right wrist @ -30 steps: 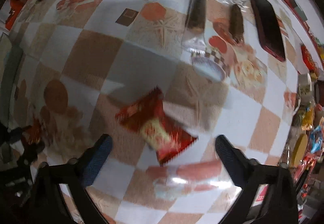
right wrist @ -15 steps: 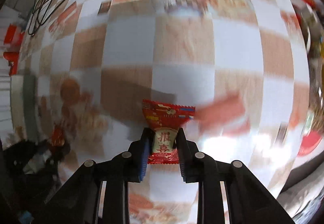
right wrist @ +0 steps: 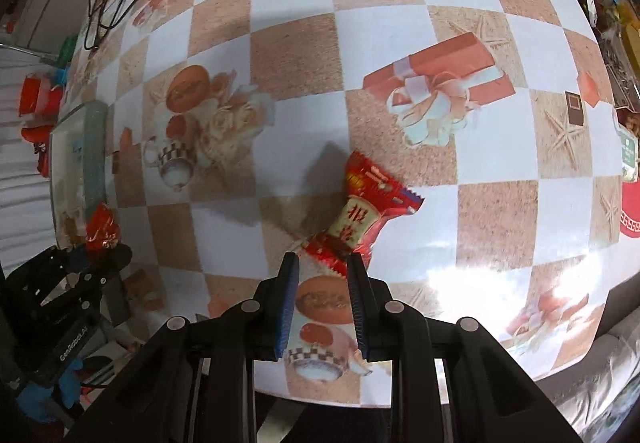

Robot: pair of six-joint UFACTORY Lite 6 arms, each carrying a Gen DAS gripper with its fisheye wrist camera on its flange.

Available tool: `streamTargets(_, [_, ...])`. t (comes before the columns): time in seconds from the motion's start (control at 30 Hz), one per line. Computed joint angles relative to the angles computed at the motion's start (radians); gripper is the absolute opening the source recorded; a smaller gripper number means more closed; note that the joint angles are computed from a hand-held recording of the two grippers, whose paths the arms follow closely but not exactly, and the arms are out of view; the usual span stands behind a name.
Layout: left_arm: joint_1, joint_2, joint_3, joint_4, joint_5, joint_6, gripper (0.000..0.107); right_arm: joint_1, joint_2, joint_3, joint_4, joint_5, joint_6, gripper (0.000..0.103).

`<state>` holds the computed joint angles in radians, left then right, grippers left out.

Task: Organize snacks
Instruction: 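Carry the red foil packet and red candy over the white tray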

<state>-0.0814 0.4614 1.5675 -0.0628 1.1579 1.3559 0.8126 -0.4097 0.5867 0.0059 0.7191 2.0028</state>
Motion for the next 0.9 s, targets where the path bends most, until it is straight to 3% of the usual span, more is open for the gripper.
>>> streamTargets(0.03, [0.014, -0.001, 0.01, -0.001, 0.011, 0.013, 0.03, 0.007, -0.009, -0.01, -0.001, 0.0, 0.028, 0.029])
streamTargets(0.07, [0.019, 0.01, 0.032, -0.004, 0.022, 0.016, 0.03, 0.02, -0.036, -0.009, 0.0, 0.018, 0.079, 0.043])
streamTargets(0.1, [0.028, 0.018, 0.053, -0.008, 0.035, 0.022, 0.03, 0.04, -0.092, -0.05, -0.007, 0.033, 0.137, 0.079])
streamTargets(0.13, [0.036, 0.04, 0.094, -0.011, 0.06, 0.029, 0.03, 0.068, -0.133, -0.076, -0.027, 0.052, 0.213, 0.091])
streamTargets(0.2, [0.058, 0.108, 0.221, -0.026, 0.11, 0.042, 0.03, 0.109, -0.232, -0.153, -0.066, 0.093, 0.321, 0.092])
streamTargets(0.33, [0.08, 0.16, 0.345, -0.037, 0.169, 0.043, 0.03, 0.027, -0.28, -0.212, 0.007, 0.099, 0.221, 0.092])
streamTargets(0.37, [0.081, 0.171, 0.354, -0.039, 0.167, 0.04, 0.03, -0.011, -0.278, -0.228, 0.03, 0.084, 0.175, 0.092])
streamTargets(0.43, [0.083, 0.17, 0.361, -0.04, 0.169, 0.034, 0.03, -0.152, -0.196, -0.24, 0.107, -0.008, -0.015, 0.081])
streamTargets(0.47, [0.086, 0.161, 0.354, -0.041, 0.16, 0.037, 0.03, -0.208, -0.139, -0.242, 0.168, -0.064, -0.12, 0.07])
streamTargets(0.5, [0.088, 0.137, 0.321, -0.04, 0.149, 0.041, 0.03, -0.244, -0.083, -0.227, 0.209, -0.089, -0.193, 0.068])
streamTargets(0.57, [0.095, 0.167, 0.37, -0.04, 0.159, 0.034, 0.03, -0.286, 0.01, -0.164, 0.237, -0.06, -0.291, 0.063])
streamTargets(0.67, [0.106, 0.226, 0.463, -0.044, 0.189, 0.009, 0.03, -0.284, 0.089, -0.086, 0.223, -0.014, -0.333, 0.027])
streamTargets(0.9, [0.134, 0.389, 0.75, -0.077, 0.309, -0.036, 0.03, -0.247, 0.137, 0.021, 0.189, -0.041, -0.311, 0.026])
